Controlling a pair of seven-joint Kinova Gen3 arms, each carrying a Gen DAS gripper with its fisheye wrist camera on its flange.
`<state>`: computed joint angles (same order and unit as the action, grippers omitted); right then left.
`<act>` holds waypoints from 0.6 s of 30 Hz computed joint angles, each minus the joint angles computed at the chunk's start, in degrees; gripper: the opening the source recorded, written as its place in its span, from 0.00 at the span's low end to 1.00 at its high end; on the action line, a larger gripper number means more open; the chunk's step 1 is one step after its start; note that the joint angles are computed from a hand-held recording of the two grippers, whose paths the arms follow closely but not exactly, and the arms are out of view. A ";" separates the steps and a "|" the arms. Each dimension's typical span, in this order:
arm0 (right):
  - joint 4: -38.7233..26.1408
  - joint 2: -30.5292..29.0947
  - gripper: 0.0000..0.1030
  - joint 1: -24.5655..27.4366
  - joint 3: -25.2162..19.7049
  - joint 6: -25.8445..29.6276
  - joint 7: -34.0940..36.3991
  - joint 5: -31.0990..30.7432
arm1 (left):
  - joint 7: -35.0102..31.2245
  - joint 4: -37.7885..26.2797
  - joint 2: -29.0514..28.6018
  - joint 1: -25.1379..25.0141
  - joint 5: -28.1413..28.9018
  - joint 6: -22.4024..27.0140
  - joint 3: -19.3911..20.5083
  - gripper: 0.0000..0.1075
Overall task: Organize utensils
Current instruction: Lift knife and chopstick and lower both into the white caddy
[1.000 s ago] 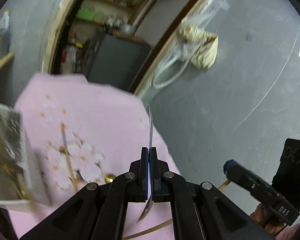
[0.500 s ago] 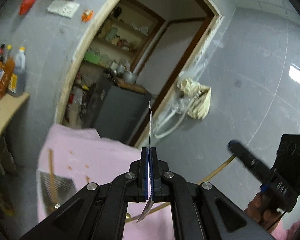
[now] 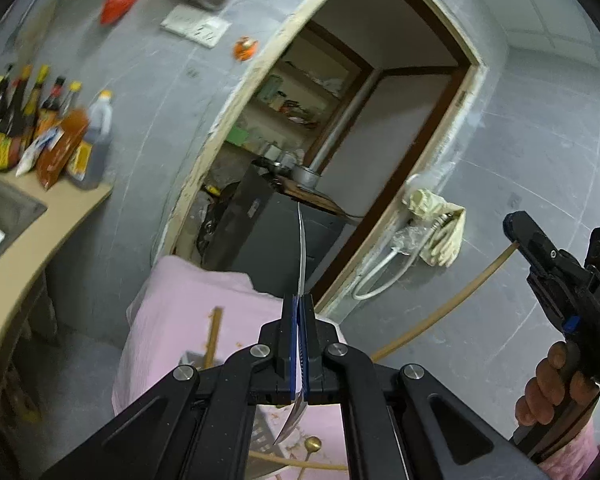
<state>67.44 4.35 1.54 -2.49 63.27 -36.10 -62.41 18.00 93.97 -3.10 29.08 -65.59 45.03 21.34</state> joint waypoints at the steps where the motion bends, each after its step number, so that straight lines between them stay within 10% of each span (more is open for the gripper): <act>1: 0.18 0.32 0.04 -0.78 -0.42 -0.40 -0.27 1.47 | 1.69 1.14 0.00 -0.08 -0.70 -0.25 0.02 0.02; 18: 2.76 4.99 0.04 -5.16 -4.05 -1.16 -6.58 12.66 | 13.42 8.81 1.88 3.85 -6.03 1.88 -1.09 0.02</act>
<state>70.20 9.34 -3.62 -6.54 62.11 -42.68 -49.74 31.42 102.77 -1.22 32.93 -71.62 46.91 20.25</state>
